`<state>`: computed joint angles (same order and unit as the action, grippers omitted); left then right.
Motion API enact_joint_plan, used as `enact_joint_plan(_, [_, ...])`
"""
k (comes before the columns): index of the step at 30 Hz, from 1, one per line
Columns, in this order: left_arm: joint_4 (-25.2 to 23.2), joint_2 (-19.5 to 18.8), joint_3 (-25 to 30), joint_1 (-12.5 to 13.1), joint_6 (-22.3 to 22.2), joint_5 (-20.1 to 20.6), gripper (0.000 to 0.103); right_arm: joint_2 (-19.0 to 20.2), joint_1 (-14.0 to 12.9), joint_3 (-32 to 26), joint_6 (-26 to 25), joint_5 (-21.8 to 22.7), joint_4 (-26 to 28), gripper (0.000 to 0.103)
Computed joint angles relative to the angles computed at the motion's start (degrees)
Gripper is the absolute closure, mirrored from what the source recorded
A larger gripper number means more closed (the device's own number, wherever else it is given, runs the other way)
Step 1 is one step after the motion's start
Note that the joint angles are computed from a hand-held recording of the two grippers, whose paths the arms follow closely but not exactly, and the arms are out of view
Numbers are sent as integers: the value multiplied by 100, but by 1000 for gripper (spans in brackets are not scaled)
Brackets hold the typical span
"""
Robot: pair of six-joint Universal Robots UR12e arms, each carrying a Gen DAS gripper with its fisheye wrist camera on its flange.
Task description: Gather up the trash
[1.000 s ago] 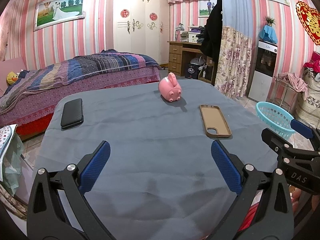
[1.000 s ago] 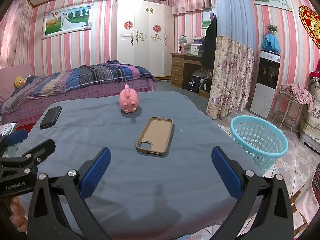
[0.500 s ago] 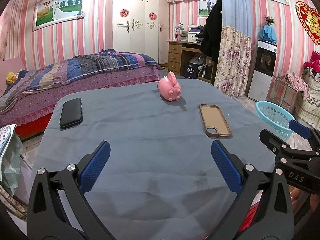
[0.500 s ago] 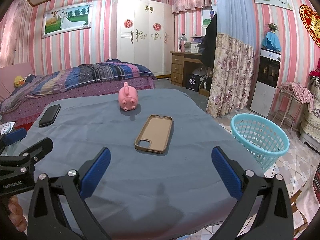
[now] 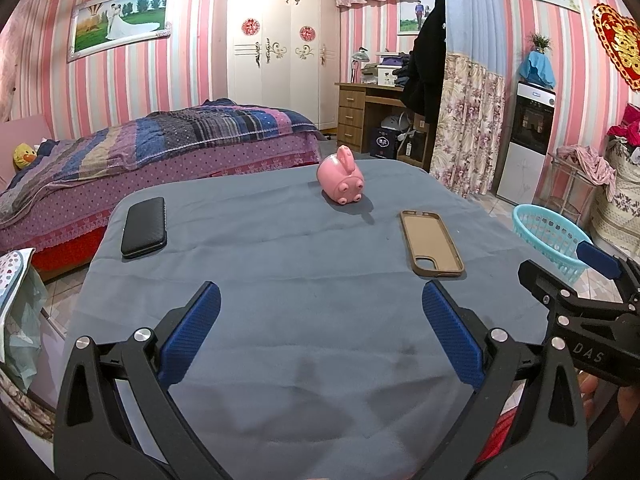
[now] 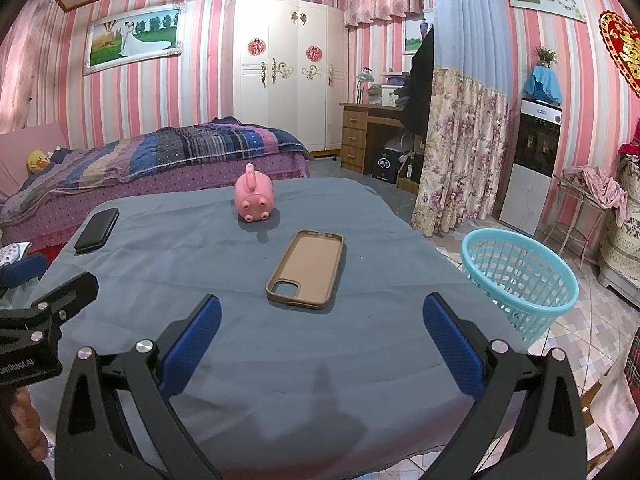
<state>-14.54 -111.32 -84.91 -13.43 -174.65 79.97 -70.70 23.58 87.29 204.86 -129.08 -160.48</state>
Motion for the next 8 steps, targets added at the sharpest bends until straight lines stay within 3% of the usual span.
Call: enact_joint_plan(8, [-35, -20, 42, -8, -34, 45, 5, 12, -22, -10, -37, 29, -2, 4])
